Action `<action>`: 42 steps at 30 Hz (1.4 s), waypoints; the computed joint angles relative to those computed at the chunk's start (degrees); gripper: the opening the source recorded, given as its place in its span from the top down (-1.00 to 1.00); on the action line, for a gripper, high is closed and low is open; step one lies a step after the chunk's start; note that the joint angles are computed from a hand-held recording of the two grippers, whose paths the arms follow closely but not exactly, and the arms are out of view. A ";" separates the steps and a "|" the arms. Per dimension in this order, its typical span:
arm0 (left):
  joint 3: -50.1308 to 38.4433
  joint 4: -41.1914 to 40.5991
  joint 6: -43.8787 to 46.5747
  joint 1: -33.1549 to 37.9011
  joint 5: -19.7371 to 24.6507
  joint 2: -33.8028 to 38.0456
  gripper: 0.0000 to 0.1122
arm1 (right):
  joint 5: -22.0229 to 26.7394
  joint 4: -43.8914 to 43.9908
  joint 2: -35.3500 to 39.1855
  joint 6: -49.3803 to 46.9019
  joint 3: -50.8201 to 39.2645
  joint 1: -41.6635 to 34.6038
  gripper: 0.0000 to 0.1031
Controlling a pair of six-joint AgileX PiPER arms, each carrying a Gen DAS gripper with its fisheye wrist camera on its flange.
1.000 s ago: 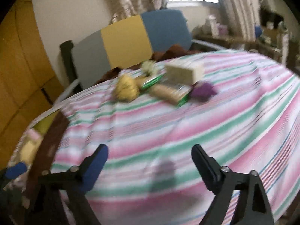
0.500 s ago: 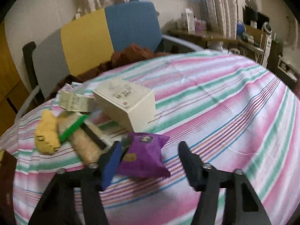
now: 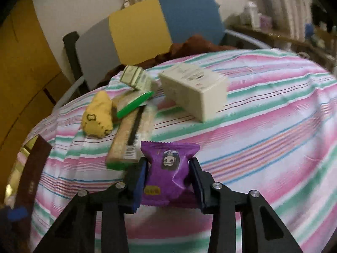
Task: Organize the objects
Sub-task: 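Grasp the cracker packet with the left tool while the right tool holds the purple packet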
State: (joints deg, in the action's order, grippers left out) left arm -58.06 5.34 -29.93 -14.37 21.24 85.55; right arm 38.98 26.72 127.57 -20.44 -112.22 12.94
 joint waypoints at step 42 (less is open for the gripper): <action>-30.84 -2.03 6.52 2.76 2.79 29.84 0.17 | -11.78 -26.45 -1.47 29.72 6.99 1.05 0.21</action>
State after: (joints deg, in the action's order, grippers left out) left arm -88.90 3.32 -23.41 -11.61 24.03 115.39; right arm 27.20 0.26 126.10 9.29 -105.24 13.98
